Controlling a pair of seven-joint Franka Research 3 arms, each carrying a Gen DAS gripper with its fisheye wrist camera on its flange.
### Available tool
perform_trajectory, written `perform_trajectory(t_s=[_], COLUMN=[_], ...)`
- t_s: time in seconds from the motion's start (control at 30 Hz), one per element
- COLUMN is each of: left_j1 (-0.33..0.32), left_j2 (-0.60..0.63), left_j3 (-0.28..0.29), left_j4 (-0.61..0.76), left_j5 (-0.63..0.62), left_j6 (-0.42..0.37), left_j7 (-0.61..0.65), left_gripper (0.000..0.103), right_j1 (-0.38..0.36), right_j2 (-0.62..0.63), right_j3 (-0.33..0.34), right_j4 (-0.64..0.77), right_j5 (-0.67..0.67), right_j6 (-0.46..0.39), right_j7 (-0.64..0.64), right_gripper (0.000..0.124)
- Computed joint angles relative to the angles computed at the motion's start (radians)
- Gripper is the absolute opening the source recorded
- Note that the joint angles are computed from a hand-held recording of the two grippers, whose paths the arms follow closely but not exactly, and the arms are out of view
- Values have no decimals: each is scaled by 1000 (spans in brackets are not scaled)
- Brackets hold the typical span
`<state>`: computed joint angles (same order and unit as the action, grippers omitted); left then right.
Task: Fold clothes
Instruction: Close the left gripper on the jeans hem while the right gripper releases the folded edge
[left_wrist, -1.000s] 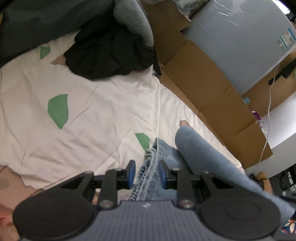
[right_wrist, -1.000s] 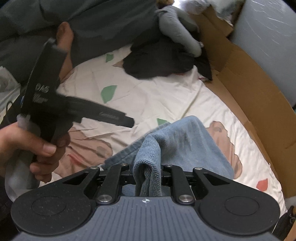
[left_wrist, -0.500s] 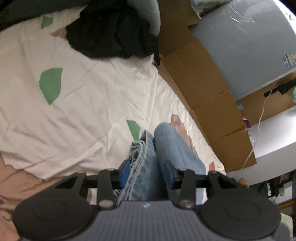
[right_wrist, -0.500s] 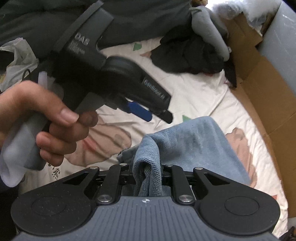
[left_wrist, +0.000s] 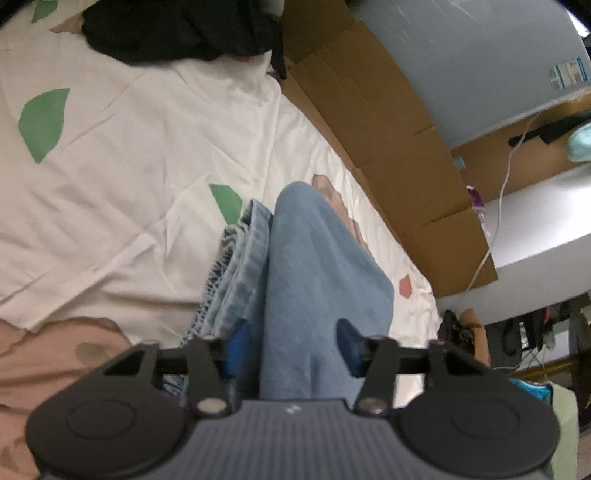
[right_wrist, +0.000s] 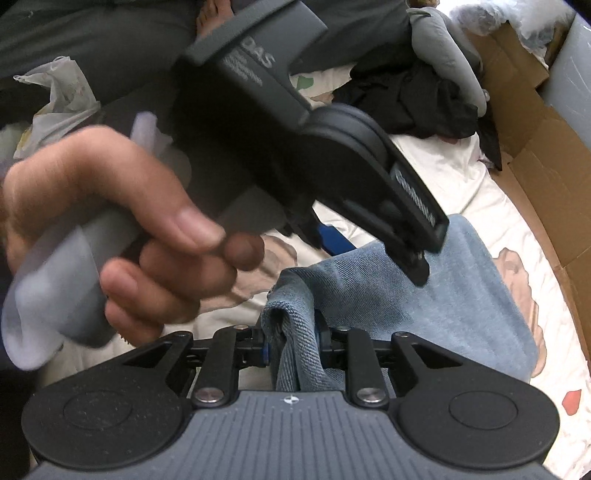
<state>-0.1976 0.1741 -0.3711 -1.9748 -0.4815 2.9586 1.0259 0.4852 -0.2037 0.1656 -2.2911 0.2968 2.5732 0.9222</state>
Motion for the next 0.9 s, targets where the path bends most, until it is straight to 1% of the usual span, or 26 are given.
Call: perform_trajectory(t_s=[0.07, 0.1, 0.13, 0.2, 0.23, 0.3, 0.33, 0.37, 0.43, 0.53, 0.6, 0.67, 0.77, 0.83, 0.9], left_j1=[5, 20, 35, 28, 15, -30, -41, -36, -6, 7, 3, -3, -19, -19, -24], left_j2=[-3, -4, -5, -13, -17, -37, -46, -51, -55, -47, -40, -41, -53, -65, -79], left_j3=[-6, -25, -47, -41, -27, 26, 43, 40, 13, 16, 29, 41, 67, 72, 82], left_j4=[-7, -9, -9, -15, -19, -41, -48, -52, -52, -44, -41, -39, -45, -58, -72], left_j5=[-15, -56, -106, -112, -87, 26, 78, 93, 51, 10, 9, 28, 99, 114, 142], left_j6=[12, 24, 35, 50, 58, 92, 102, 109, 91, 20, -12, -27, -35, -39, -47], left_j7=[9, 45, 87, 98, 82, -15, -48, -50, -14, -12, -29, -43, -93, -105, -131], left_gripper=[17, 12, 12, 10, 9, 9, 9, 9, 9, 9, 13, 15, 17, 21, 26], right_j1=[2, 2, 3, 4, 5, 7, 10, 15, 21, 7, 6, 19, 32, 32, 22], right_j2=[-1, 1, -7, -7, -7, -20, -23, -26, -24, -1, 4, 1, -14, -23, -37], right_j3=[-5, -7, -6, -9, -9, -8, -8, -9, -8, 11, 18, 9, -6, -19, -25], right_j4=[0, 1, -5, -2, -2, -12, -15, -20, -19, 3, 5, 4, -3, -4, -14], right_j5=[15, 19, 23, 34, 38, 47, 53, 59, 65, 14, -14, 11, 66, 102, 118], right_j6=[1, 4, 6, 8, 11, 19, 29, 43, 56, 22, -12, -58, -114, -162, -181], right_j7=[-8, -12, -14, -23, -25, -25, -33, -49, -69, -12, 19, 1, -45, -71, -82], right_gripper=[21, 21, 21, 20, 20, 20, 19, 19, 19, 21, 28, 37, 39, 40, 40])
